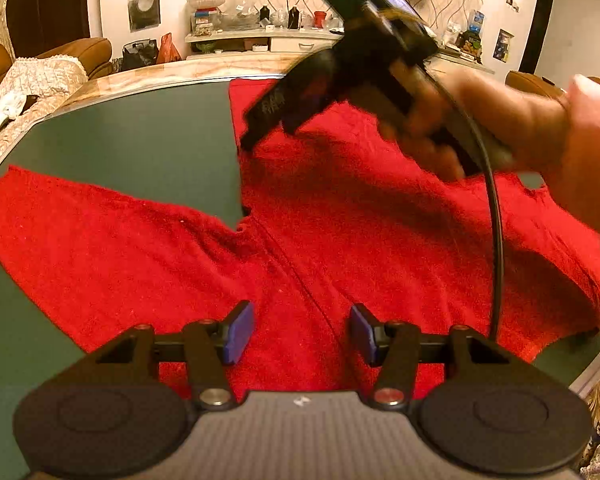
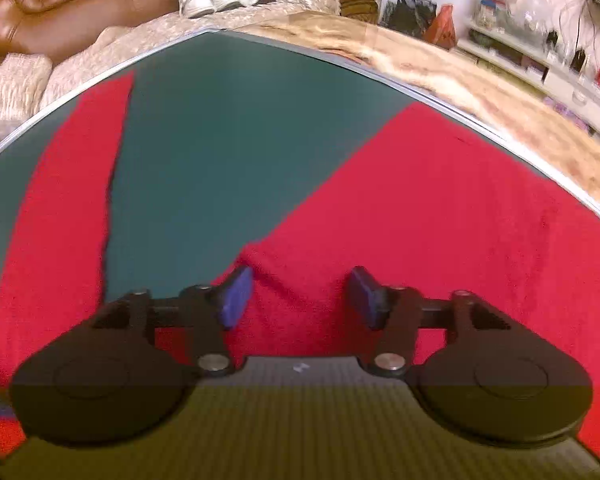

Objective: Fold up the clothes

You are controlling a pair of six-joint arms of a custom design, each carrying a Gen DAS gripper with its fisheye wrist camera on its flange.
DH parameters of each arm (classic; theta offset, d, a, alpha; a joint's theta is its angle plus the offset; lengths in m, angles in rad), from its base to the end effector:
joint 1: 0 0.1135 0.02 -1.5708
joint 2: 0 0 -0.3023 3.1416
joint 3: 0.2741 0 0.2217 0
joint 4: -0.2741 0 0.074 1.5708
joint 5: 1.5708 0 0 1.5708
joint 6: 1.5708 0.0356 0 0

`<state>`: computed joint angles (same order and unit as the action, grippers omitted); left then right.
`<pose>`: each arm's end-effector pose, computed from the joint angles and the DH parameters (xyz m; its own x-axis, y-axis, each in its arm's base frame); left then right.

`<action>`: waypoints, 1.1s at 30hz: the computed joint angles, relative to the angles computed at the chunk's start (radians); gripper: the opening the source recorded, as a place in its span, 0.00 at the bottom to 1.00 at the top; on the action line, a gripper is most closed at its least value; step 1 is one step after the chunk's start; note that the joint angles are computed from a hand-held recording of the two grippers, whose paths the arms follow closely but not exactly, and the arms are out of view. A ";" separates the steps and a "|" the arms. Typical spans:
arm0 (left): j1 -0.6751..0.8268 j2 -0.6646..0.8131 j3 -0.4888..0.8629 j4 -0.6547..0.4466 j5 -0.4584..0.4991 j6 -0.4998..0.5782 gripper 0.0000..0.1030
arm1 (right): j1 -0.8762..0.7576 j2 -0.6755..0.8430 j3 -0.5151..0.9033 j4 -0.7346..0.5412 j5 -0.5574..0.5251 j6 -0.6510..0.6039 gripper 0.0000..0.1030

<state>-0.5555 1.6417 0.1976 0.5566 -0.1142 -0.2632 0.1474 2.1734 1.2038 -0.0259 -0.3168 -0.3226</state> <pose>0.1695 -0.1004 0.1261 -0.7566 0.1654 -0.6326 0.2755 0.9581 -0.0789 0.4140 0.0727 0.1300 -0.6897 -0.4070 -0.5989 -0.5545 0.8288 0.0754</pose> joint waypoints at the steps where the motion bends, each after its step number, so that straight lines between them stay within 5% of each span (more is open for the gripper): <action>1: 0.003 -0.012 0.008 -0.024 0.008 -0.008 0.56 | -0.022 0.021 0.059 -0.053 -0.045 0.014 0.63; 8: -0.047 0.011 0.058 -0.049 0.168 0.038 0.50 | -0.076 0.158 0.306 -0.140 0.025 0.034 0.63; 22: -0.087 -0.018 0.079 -0.135 0.194 0.051 0.52 | -0.060 0.460 0.885 -0.349 0.084 0.072 0.67; 27: -0.079 -0.003 0.153 -0.166 0.249 0.111 0.51 | -0.161 0.332 0.718 -0.291 0.020 0.058 0.67; 33: -0.216 0.167 0.289 -0.077 0.284 0.115 0.51 | -0.370 0.294 0.765 -0.506 0.000 -0.029 0.67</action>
<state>-0.7719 1.8087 0.4867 0.4800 0.1696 -0.1482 -0.2222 2.4676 1.9683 -0.5316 -0.3167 -0.3517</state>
